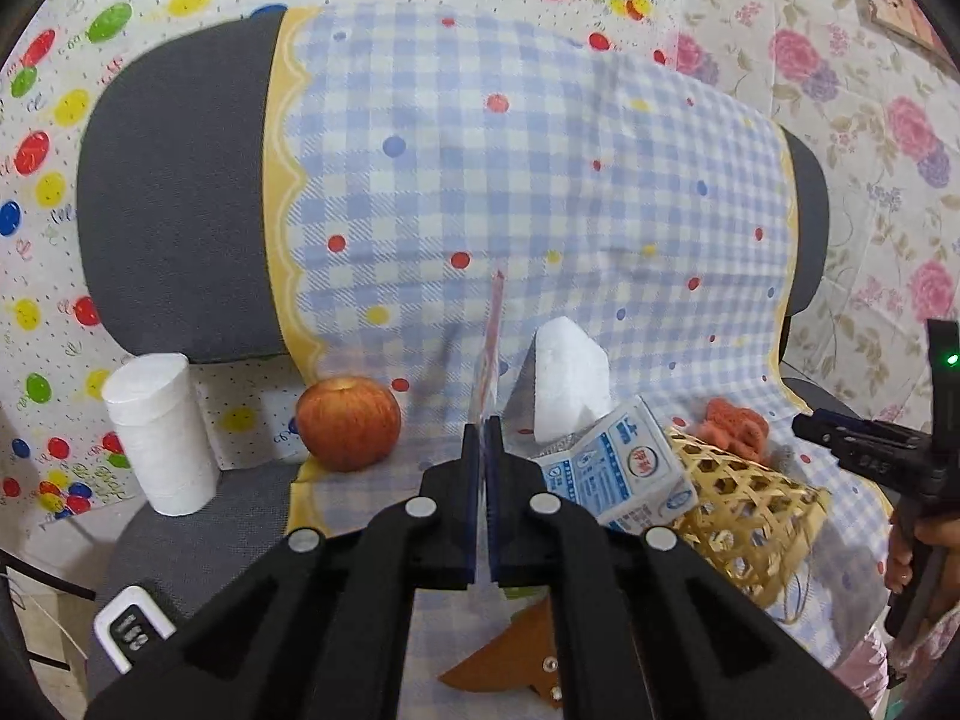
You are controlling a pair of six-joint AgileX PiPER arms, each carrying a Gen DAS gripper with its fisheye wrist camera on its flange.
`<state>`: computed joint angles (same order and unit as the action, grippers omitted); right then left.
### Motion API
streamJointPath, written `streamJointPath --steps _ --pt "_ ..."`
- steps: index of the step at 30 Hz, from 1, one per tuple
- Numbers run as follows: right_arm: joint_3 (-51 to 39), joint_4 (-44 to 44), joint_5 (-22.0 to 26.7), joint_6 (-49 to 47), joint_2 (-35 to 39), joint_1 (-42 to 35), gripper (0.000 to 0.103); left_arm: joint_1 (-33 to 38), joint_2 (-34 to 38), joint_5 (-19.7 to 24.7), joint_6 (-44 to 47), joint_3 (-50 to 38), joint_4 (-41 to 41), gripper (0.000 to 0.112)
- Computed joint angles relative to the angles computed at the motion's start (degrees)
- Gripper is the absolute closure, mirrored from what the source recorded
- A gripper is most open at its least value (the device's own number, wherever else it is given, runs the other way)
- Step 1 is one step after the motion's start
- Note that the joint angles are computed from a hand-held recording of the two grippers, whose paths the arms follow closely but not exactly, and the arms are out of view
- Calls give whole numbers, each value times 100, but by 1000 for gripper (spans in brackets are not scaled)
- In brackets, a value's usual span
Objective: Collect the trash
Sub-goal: 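Grasp the orange knitted glove with the right tool while the left tool holds the packet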
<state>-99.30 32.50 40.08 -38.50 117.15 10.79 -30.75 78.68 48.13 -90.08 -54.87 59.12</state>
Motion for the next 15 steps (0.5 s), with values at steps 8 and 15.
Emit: streamJointPath --steps 8,15 --pt "-1609 -955 593 1305 1267 85 55 603 539 -738 130 -222 -153 112" --pt "-3665 -1001 1898 2016 2542 -42 51 652 707 -786 168 -303 -138 112"
